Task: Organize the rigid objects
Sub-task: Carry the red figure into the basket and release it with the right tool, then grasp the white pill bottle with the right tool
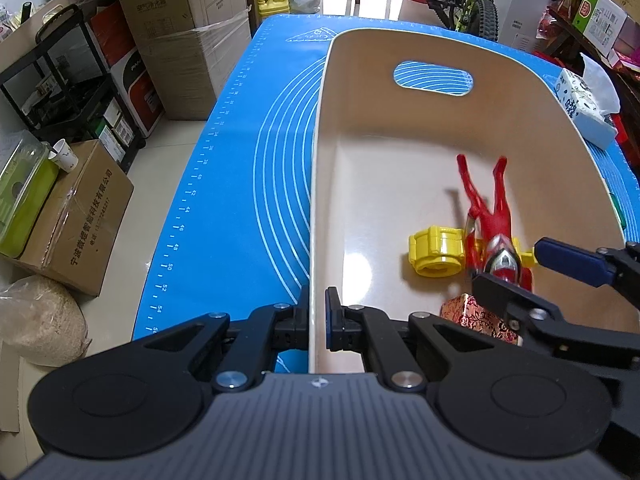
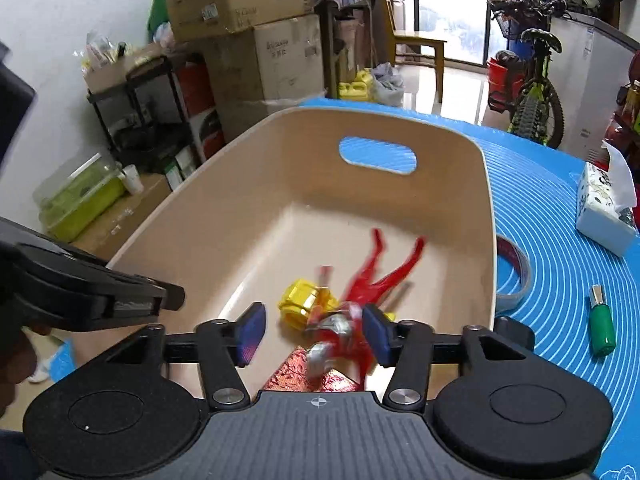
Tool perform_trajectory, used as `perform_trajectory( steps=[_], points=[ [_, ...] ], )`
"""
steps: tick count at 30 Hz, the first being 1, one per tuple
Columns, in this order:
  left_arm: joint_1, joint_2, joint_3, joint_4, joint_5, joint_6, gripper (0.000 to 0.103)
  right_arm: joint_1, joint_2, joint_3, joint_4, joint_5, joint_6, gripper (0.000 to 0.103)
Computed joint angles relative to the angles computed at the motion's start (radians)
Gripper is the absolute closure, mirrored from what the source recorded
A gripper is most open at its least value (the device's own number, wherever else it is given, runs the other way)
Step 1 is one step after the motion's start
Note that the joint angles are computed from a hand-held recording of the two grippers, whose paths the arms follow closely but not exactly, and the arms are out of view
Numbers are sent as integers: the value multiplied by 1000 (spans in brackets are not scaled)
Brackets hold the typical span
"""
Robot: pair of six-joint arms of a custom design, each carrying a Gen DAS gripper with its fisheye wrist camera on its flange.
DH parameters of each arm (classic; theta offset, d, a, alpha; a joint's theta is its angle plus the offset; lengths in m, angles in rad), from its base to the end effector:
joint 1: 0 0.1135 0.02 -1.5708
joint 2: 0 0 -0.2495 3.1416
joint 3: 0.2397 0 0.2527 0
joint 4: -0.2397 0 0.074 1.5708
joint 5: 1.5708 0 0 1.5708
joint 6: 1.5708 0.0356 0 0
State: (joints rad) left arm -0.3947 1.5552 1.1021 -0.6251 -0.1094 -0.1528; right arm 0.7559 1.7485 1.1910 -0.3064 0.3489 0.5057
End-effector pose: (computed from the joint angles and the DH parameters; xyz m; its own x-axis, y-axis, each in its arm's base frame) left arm 0.2921 -0.1175 0.2131 -0.8548 0.1922 -0.4820 0.2069 0.9781 0.0231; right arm 0.2804 0.2476 0.1984 -0.7180 -0.0513 -0.6941 -0.1546 0.9841 0.0872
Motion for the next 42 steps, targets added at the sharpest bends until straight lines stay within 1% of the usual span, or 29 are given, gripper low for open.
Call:
perform_trajectory(
  steps=[2,4,6,10,14,18,21,24,27,31,36,40,42],
  points=[
    [-2,-1,0,-1,-3,0,96,10,-39,-29,10,38,5,32],
    [-2,1,0,-2,-5,0,96,15,-75,-52,24,64,1,31],
    [2,2,1,-2,-2,3,96,9,-119,-78,30,79,3,29],
    [2,1,1,-3,-2,3,96,3,-223,-151,57,137,4,28],
    [2,1,1,-3,-3,3,96,-20,-314,-213,60,199,-4,25],
    [2,2,2,-4,-3,3,96,-73,-367,-280,43,208,31,25],
    [2,3,3,-4,-3,3,96,-100,-396,-357,76,208,36,25],
    [2,2,3,-4,-3,3,96,-124,-419,-450,144,177,2,25],
    [4,-1,-3,-1,1,3,96,-151,-409,-493,154,143,-2,25],
    [8,-4,-4,-2,8,3,96,-199,-378,-518,167,66,5,25],
    [8,-1,-3,-2,8,2,96,-234,-326,-545,211,11,-17,25],
    [8,-1,-3,-2,9,1,96,-266,-270,-554,268,-54,-88,27],
    [8,-1,-3,-2,8,1,96,-264,-244,-556,297,-62,-127,27]
  ],
)
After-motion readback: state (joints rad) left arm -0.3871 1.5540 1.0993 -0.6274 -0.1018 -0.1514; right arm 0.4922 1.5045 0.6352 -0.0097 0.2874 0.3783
